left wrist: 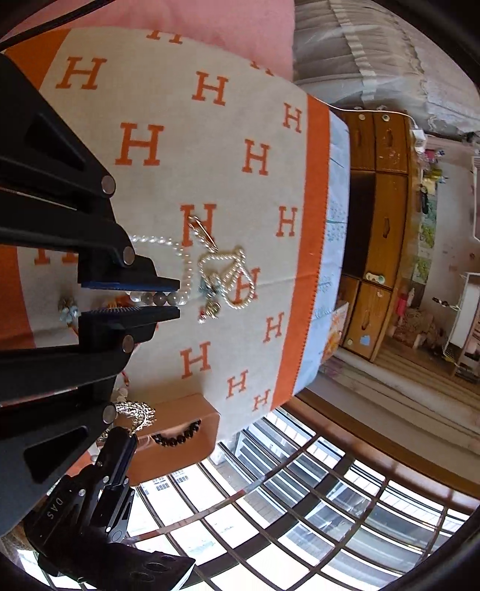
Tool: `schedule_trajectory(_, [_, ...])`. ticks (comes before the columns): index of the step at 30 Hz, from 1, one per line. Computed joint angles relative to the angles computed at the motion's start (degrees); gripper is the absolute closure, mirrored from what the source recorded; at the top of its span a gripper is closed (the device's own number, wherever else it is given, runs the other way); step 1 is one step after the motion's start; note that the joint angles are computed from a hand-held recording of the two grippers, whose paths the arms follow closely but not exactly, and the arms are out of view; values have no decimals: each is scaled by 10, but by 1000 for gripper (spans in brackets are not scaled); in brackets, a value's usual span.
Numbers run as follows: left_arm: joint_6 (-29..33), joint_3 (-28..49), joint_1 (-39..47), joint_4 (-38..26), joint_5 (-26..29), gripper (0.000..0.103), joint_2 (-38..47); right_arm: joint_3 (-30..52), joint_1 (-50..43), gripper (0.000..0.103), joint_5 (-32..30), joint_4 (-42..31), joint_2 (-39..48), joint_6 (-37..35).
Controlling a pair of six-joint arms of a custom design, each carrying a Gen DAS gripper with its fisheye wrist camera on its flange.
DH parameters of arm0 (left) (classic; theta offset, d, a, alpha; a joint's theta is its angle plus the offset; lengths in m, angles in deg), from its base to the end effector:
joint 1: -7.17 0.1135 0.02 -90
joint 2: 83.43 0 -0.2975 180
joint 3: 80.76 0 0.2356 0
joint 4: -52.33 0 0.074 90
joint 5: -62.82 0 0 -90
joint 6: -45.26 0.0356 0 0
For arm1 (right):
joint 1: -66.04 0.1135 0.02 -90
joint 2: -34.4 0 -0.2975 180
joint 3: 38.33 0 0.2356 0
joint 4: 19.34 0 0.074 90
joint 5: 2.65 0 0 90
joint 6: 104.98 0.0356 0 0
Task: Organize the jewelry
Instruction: 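Carry the pearl bracelet and gold hair clip into the pink box and release both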
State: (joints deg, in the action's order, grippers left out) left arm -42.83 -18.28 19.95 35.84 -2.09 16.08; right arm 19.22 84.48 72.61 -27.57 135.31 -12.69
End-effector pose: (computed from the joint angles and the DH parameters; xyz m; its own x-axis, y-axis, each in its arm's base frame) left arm 0.3158 0.0562 0.1796 -0.7822 -0.1465 -0.6056 0.0716 0.9444 -0.3210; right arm 0.2959 0.1082 0.1589 -0.7610 -0.2130 -0.6128 -0.4258 0.8766 0.2240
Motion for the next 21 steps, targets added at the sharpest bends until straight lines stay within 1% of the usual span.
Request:
schedule_trajectory(5, [-15,37,-55,-34,-3,98,-52,-33,-79,95,0,17,-69,14])
schedule_trajectory(9, [-32,72,-126,-44,-21,98,-61,-44,-162,95,-8,34,-75,40])
schedule_trajectory(11, [-42,95,-163,-45,-25,98,-44,-49,-205,95,-26,45,-67,56])
schedule_trajectory(15, [-63,153,-239,-59,-53,98,12,-66,-267,95,-57,74,-53,77])
schedule_trajectory(18, [-76,202,-282,-67,-66,98,68,-73,-291,95,-71,87,-43,76])
schedule_trajectory(21, [-87,253,-314,-70,-70,98,133,-73,-304,95,-83,84,-34,59])
